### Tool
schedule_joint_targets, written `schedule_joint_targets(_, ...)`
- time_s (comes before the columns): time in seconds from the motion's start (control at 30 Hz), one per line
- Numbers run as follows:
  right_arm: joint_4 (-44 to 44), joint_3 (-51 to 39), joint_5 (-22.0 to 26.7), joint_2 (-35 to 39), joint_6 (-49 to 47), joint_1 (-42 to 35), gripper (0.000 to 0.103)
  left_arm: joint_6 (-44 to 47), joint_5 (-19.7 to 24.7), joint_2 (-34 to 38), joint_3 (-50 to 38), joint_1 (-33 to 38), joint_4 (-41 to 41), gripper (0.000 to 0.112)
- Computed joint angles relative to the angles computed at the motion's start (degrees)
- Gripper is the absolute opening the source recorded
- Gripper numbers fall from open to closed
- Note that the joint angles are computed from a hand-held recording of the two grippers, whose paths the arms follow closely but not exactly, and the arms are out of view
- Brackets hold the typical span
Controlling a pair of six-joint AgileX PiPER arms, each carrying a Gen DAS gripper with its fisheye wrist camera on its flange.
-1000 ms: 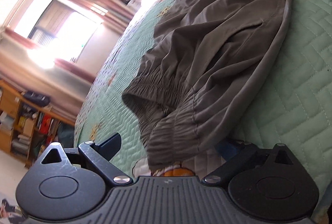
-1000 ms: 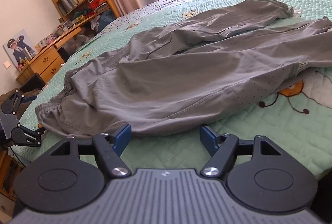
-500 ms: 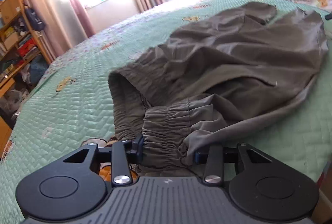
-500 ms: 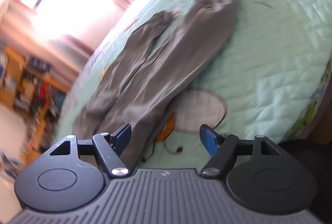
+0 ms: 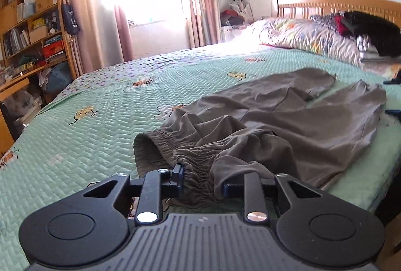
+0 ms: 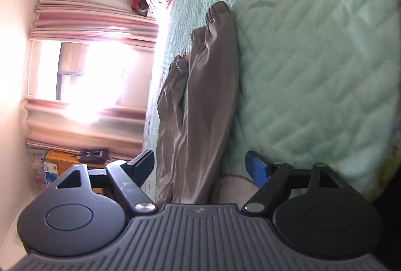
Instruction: Fold clothes
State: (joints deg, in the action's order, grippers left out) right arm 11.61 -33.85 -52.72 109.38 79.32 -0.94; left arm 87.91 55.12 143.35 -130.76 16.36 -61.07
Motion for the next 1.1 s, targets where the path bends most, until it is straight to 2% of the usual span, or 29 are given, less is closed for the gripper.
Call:
schedule_joint_targets(0.1, -2.0, -5.4, 3.3, 1.9, -3.3, -1.9, 0.08, 2.4, -3.3, -3.1, 5.9, -0.2, -3.6, 0.029)
schedule_joint_targets(0.17, -4.9, -8.8, 7.7, 2.3, -3.8, -4.2, 0.07, 1.3, -4.3, -3.7, 6.9, 0.0, -5.5, 0.029)
schedule_joint_targets(0.2, -6.1, -10.5, 9.7, 2.7, -3.9, -5.4, 0.047, 0.5, -5.0, -3.8, 7.2, 0.0, -6.5, 0.029)
schedule_joint_targets(0.23, -7.4, -12.1, 12.1, 3.2, -3.2, -6.3, 0.011, -0.3, -5.5, -3.9, 7.3, 0.0, -7.2, 0.029)
schedule_joint_targets(0.27, -8.7, -13.5, 14.4, 3.8, -2.0, -7.1, 0.004, -1.0, -6.0, -4.0, 7.5, 0.0, -7.8, 0.029)
schedule_joint_targets(0.37, -8.1, -13.5, 12.1, 4.1, -2.7, -6.8, 0.003, 0.3, -7.3, -5.3, 9.5, -0.2, -9.2, 0.029)
schedule_joint_targets(0.5, -4.2, -10.9, 10.7, -1.8, -10.4, -5.5, 0.003, 5.7, -8.0, -9.2, 14.2, 0.2, -14.3, 0.029)
schedule_joint_targets(0.67, -5.5, -9.7, 13.3, -15.1, -14.9, -8.6, 0.003, 13.1, -6.0, -19.6, 20.4, 1.3, -25.8, 0.031)
schedule_joint_targets(0.87, -8.0, -6.2, 13.7, -34.4, -16.2, -13.2, 0.003, 6.8, -3.3, -29.3, 17.0, 2.0, -24.3, 0.034)
schedule_joint_targets(1.0, -20.1, -9.8, 18.4, -42.7, -6.8, -19.0, 0.003, 5.4, -3.4, -33.7, 17.4, 1.6, -21.9, 0.036)
schedule_joint_targets(1.1, -33.4, -18.3, 24.5, -41.9, 4.8, -21.7, 0.003, 2.1, -4.1, -33.2, 14.8, 1.3, -19.7, 0.037)
